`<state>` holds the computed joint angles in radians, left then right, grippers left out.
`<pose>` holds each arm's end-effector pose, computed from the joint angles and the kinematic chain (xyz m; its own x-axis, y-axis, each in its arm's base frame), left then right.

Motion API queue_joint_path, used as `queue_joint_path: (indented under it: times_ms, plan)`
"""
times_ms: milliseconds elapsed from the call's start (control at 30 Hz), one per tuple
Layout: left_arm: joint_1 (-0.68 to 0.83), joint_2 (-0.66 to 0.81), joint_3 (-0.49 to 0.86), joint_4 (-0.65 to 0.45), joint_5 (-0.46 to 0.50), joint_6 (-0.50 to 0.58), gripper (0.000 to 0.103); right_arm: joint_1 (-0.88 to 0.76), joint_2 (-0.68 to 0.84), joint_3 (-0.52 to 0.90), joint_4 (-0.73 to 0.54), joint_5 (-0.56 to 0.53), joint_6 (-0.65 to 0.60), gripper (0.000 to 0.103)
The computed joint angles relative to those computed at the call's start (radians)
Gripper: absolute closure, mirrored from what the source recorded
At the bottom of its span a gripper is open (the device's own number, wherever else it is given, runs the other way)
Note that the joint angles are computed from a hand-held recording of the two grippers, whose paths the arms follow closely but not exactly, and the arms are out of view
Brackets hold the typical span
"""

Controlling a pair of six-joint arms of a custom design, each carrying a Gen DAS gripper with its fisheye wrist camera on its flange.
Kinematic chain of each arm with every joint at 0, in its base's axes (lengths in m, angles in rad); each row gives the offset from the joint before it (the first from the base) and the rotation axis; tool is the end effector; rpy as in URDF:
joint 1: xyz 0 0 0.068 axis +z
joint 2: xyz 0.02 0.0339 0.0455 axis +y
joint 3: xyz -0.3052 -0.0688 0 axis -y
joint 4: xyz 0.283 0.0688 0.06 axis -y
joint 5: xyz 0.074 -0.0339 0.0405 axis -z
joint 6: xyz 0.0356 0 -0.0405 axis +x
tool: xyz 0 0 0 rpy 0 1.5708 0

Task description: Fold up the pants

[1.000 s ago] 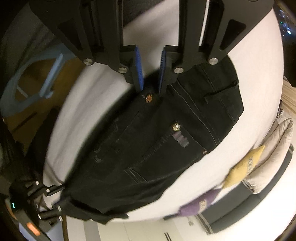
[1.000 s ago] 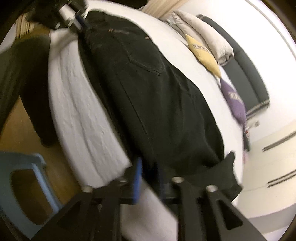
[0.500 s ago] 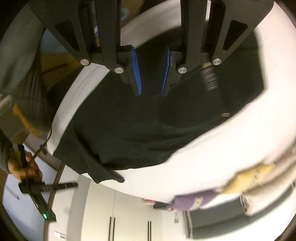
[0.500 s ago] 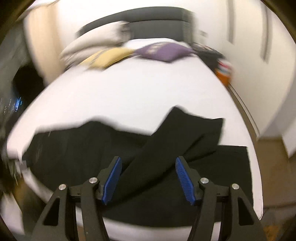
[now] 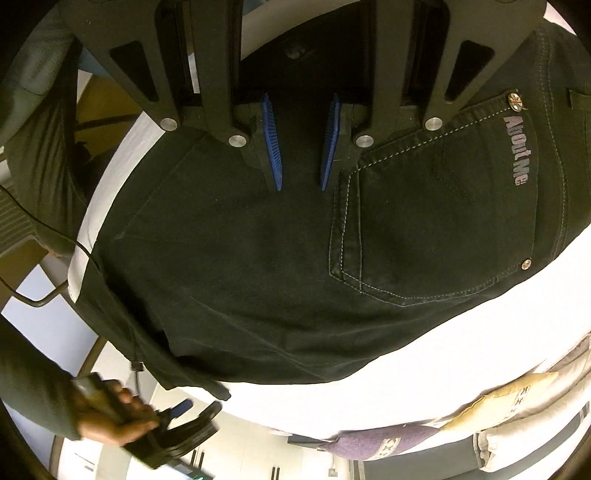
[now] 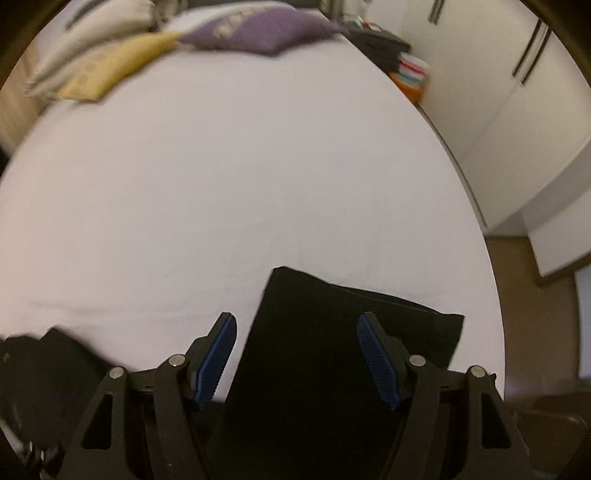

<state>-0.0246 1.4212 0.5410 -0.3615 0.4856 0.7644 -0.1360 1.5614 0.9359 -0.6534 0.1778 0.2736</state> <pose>0.2346 -0.0224 0.1355 -0.5634 0.6261 -0.5390 0.7793 0.6194 -0.0951 0.3093 -0.0487 0.1972 -0.8639 0.3866 -0.3228 0.4334 0.8971 -0.0853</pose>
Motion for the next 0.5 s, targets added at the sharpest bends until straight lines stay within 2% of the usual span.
queue_joint_path:
  times_ms: [100,167,200,233,267,333,400,500]
  plan:
    - [-0.018,-0.02,-0.04,0.052,-0.014,-0.021,0.082,-0.006,0.118,0.057,-0.016,0.028,0.042,0.032]
    - [0.0,-0.039,-0.046,0.042,-0.01,-0.009,0.082,0.001,0.145,0.056,-0.012,0.053,0.044,0.033]
    - [-0.004,-0.037,-0.045,0.049,-0.013,-0.018,0.082,0.002,0.162,0.061,-0.011,0.065,0.041,0.038]
    - [-0.001,-0.041,-0.049,0.053,-0.014,-0.018,0.082,-0.002,0.17,0.061,-0.005,0.065,0.037,0.049]
    - [-0.002,-0.041,-0.048,0.056,-0.016,-0.021,0.082,-0.006,0.171,0.06,0.0,0.059,0.034,0.053]
    - [0.0,-0.049,-0.059,0.064,-0.018,-0.028,0.082,-0.01,0.164,0.058,0.001,0.052,0.027,0.071]
    - [0.001,-0.052,-0.064,0.069,-0.019,-0.029,0.082,-0.022,0.145,0.049,0.006,0.047,0.007,0.083]
    - [0.0,-0.052,-0.063,0.072,-0.023,-0.032,0.082,-0.071,0.081,0.014,0.036,-0.022,0.009,0.09]
